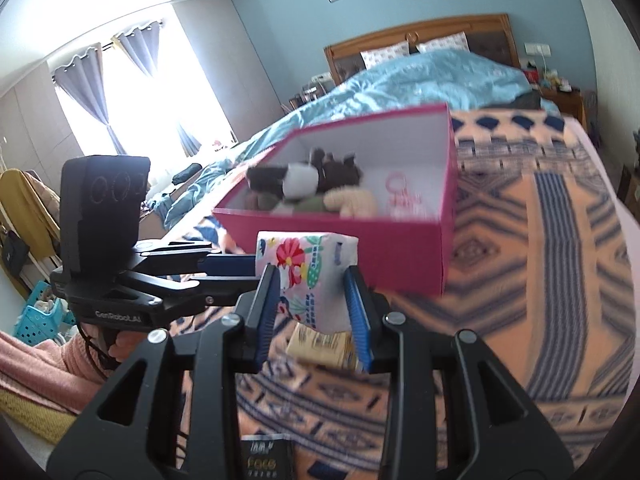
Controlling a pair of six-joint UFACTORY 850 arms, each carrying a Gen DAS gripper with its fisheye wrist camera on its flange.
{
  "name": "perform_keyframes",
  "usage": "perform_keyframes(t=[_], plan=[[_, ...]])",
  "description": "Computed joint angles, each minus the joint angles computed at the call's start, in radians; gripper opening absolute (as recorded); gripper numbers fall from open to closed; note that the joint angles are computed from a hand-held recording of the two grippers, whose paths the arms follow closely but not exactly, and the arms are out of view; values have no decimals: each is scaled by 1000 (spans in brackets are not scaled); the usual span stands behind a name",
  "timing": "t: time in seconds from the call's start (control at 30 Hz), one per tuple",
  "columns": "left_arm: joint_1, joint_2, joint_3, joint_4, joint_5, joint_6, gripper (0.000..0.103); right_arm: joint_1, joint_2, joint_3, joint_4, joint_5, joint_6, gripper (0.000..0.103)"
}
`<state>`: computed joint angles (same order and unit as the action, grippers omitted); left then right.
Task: Organize objects
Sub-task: 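Carry the floral tissue pack into the pink box and release it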
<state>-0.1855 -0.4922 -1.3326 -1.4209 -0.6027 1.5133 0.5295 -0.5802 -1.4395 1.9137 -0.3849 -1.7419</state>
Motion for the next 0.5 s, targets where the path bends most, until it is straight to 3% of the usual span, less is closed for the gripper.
perform_keyframes(t=[0.23,0.5], plan=[[13,-52,-108,44,-2,-77,33,-12,-51,-116,-69,4,57,37],[0,-148,-269,192,28,-249,33,-32,-134,-260,-252,7,269,37]])
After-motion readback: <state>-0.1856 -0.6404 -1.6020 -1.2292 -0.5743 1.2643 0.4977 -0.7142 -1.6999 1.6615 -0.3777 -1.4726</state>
